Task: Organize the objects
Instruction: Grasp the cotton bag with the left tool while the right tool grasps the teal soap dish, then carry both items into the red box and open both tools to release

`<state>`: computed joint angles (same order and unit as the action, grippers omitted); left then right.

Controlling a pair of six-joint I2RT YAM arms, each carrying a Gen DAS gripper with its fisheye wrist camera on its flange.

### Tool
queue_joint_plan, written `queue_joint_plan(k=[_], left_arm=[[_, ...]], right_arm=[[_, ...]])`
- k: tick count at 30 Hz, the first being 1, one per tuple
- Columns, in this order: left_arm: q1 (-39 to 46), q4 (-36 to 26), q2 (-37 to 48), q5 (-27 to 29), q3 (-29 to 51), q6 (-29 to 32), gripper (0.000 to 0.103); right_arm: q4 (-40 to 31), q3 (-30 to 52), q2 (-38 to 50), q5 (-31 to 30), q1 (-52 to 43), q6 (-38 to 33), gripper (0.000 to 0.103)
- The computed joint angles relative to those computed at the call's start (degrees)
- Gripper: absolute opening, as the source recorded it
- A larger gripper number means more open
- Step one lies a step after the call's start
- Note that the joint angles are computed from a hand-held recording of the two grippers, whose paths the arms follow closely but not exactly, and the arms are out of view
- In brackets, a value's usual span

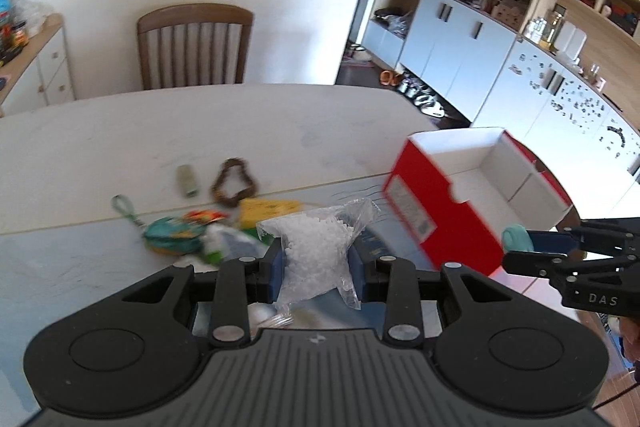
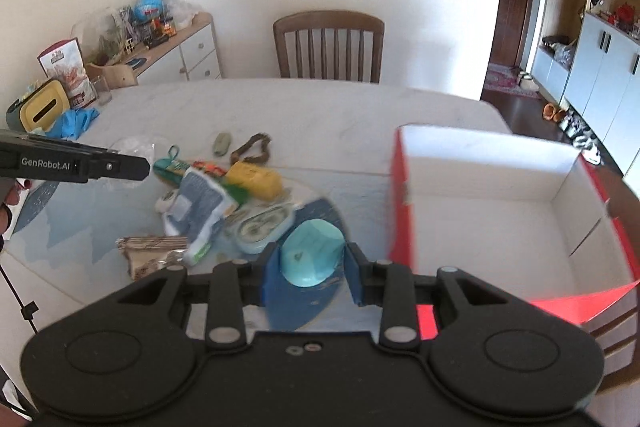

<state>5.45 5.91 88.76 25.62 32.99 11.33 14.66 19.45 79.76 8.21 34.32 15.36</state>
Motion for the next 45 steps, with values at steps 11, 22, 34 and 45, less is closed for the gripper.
queue_joint_plan(k=[11,22,34,45], left_arm=[[-23.8,6.2,5.8,-14.9,4.2,-16.2,0.033],[-38.6,0.0,19.5,-24.8,21.6,-25.1,0.033],[-44.7,-14.9,40.7,-30.0,50.8,-27.6,0.032],[-45.6,-34.9,63.3,-32.9,83.1,-29.8,0.033]], right_arm=[[1.5,-1.6,-0.7,-16.1,-26.1,-20.0,0.033],[4.3,6.1,15.5,-28.8,-46.3,-34.0,0.033],[2.9,16.2,30.1,-31.9,-52.8,-43.0,0.033],[-5.3,26.5,40.1,-28.9,-51.3,-45.3,0.033]])
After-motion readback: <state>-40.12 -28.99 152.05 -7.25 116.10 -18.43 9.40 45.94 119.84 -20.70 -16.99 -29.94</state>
